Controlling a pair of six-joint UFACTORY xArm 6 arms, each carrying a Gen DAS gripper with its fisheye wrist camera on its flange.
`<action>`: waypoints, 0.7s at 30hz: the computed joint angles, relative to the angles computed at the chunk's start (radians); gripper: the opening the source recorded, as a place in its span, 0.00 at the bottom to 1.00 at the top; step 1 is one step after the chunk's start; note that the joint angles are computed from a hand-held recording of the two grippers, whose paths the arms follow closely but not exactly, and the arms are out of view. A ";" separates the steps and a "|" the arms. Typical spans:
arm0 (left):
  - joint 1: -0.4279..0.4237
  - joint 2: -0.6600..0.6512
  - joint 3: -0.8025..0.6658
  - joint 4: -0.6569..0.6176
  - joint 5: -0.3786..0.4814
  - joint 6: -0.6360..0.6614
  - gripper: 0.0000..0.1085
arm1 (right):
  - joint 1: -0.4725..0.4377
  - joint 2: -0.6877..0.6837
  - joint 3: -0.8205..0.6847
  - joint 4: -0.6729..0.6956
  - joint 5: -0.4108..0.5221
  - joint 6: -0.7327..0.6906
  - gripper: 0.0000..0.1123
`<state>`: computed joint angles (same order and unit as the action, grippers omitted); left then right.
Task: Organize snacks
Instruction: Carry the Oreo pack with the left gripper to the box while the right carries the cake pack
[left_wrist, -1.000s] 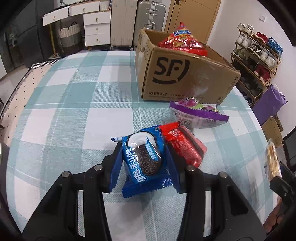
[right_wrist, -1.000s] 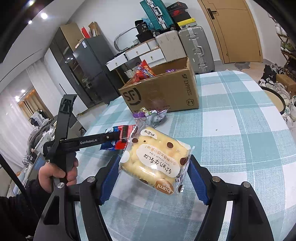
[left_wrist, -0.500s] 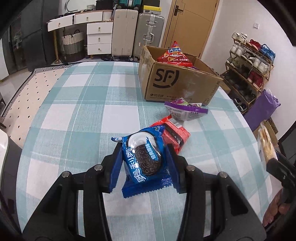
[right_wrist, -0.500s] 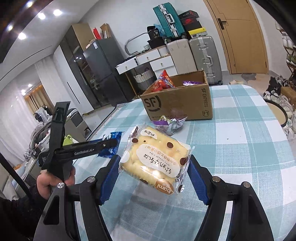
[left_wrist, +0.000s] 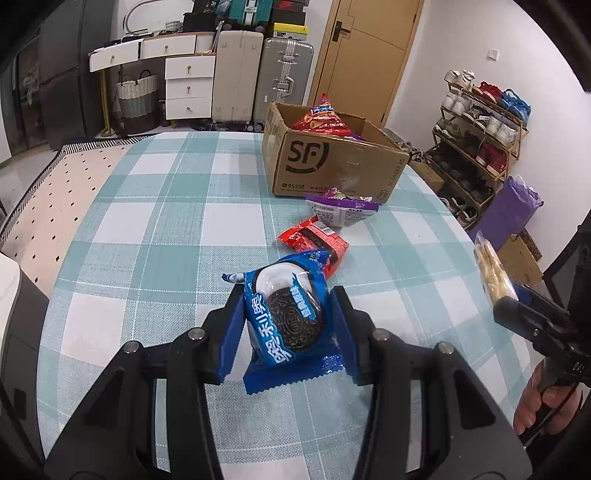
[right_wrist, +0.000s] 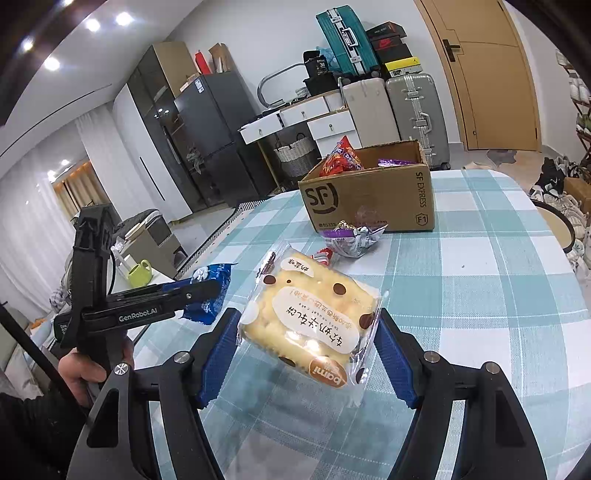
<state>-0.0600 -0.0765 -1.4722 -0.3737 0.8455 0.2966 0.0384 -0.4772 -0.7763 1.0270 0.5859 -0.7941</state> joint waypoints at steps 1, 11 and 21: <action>-0.002 -0.007 0.004 0.001 -0.003 0.000 0.39 | -0.001 -0.005 0.004 0.003 -0.002 0.000 0.65; -0.017 -0.002 -0.047 -0.006 0.022 -0.006 0.39 | -0.013 0.013 -0.021 0.027 0.001 -0.033 0.65; -0.023 0.195 -0.386 0.012 0.129 0.017 0.39 | -0.072 0.098 -0.175 0.066 0.084 -0.058 0.65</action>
